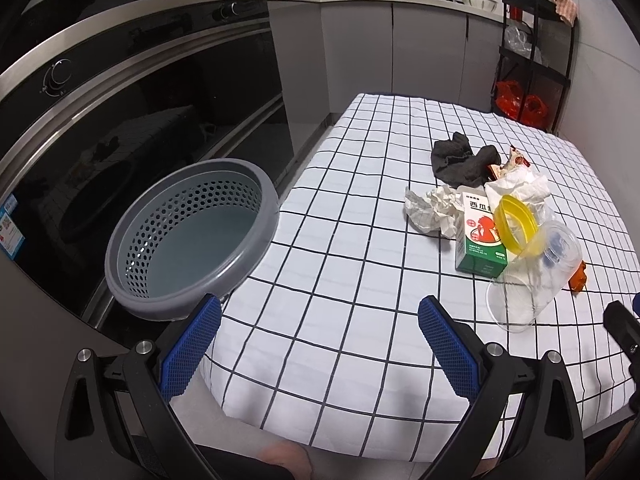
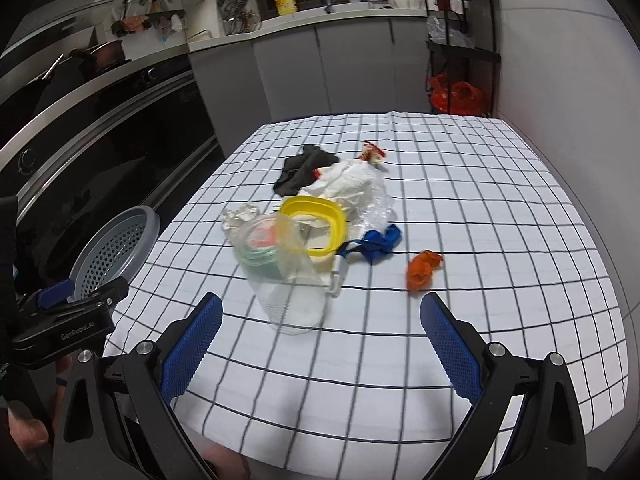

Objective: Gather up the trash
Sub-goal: 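Reach the right tool to the orange peel and close on it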

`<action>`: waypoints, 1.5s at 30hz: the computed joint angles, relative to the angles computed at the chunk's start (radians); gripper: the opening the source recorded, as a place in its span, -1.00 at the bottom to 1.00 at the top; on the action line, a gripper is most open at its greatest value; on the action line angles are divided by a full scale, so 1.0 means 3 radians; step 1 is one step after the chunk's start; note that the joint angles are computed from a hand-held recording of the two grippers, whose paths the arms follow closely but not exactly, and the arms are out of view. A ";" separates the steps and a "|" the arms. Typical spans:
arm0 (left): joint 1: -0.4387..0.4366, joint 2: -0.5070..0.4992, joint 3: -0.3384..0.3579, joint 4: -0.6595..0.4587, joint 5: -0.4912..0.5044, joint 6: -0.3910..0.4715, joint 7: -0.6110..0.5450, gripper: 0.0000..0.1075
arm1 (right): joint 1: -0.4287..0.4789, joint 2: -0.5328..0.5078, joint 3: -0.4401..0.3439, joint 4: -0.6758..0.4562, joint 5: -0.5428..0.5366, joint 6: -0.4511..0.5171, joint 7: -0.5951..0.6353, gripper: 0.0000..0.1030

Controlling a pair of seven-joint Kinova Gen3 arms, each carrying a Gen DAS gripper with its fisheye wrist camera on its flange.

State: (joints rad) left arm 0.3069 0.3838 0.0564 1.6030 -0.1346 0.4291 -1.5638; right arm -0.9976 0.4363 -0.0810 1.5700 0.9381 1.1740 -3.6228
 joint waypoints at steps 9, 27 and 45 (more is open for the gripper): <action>0.0010 0.0071 0.0072 -0.0058 0.0082 0.0030 -0.0038 0.80 | 0.0156 -0.0138 -0.0058 0.0293 -0.0176 -0.0012 0.0030 0.84; 0.0380 0.0202 -0.0041 -0.0100 -0.0056 -0.0006 0.0223 0.80 | 0.0917 -0.0015 0.0134 0.0348 -0.0830 -0.0659 0.1029 0.82; 0.0457 0.0209 0.0079 -0.0083 -0.0011 -0.0068 0.0232 0.80 | 0.0895 -0.0061 0.0262 0.0409 -0.0949 -0.0896 0.1123 -0.61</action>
